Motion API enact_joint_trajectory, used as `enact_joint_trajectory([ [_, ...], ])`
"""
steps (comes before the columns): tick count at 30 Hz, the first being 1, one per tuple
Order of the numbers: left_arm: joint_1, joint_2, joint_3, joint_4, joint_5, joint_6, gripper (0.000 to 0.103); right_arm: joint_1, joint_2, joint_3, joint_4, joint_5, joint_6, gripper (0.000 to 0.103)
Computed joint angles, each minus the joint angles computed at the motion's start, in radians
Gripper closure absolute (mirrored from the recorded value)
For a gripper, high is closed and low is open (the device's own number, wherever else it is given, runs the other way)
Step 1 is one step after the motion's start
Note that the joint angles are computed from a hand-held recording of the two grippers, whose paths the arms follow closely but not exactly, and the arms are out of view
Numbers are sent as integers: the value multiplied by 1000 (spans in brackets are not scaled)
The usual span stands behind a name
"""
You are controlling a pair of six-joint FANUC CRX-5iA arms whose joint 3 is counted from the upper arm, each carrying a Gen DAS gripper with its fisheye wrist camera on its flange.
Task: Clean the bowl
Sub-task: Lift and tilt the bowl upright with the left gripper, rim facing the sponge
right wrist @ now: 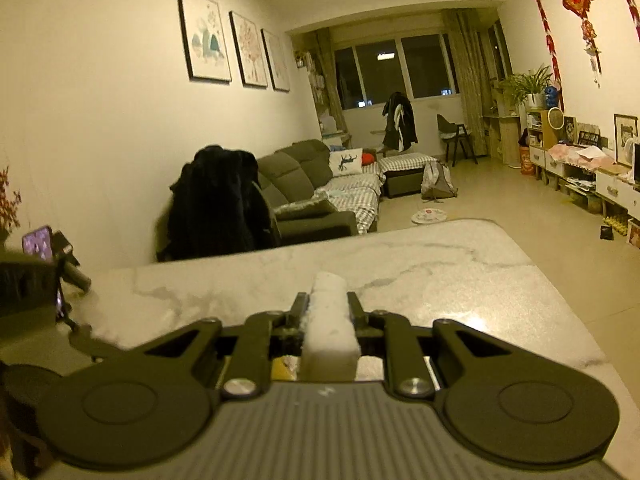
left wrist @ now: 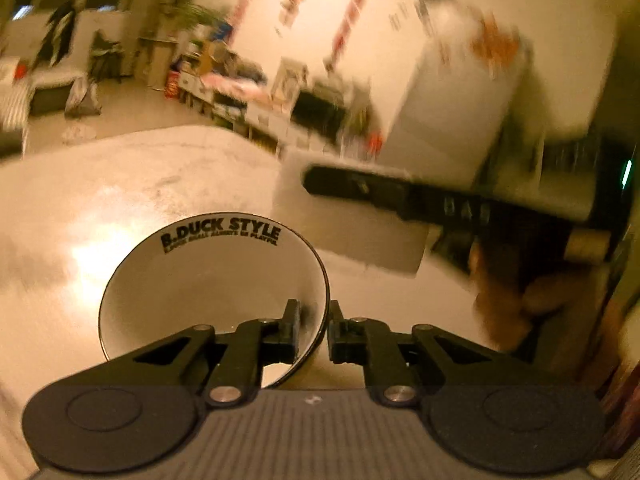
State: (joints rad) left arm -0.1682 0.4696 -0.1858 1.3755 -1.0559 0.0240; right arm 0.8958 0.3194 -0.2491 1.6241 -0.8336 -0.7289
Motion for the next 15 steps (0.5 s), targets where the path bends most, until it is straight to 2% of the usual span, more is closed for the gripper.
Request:
enact_joint_trajectory([
  [2, 6, 15, -41, 146, -42, 35, 92, -20, -12, -14, 39, 48, -59, 84],
  [7, 20, 27, -138, 371, -147, 64, 91, -96, -35, -40, 243, 200, -294, 84],
  [10, 31, 0, -200, 429, -179, 57, 91, -158, -35, -30, 428, 300, -502, 84],
  [13, 39, 1, -217, 460, -195, 39, 91, -238, -29, 4, 695, 406, -801, 84],
  [15, 57, -20, -256, 463, -218, 25, 89, -257, -13, 32, 779, 436, -906, 84],
])
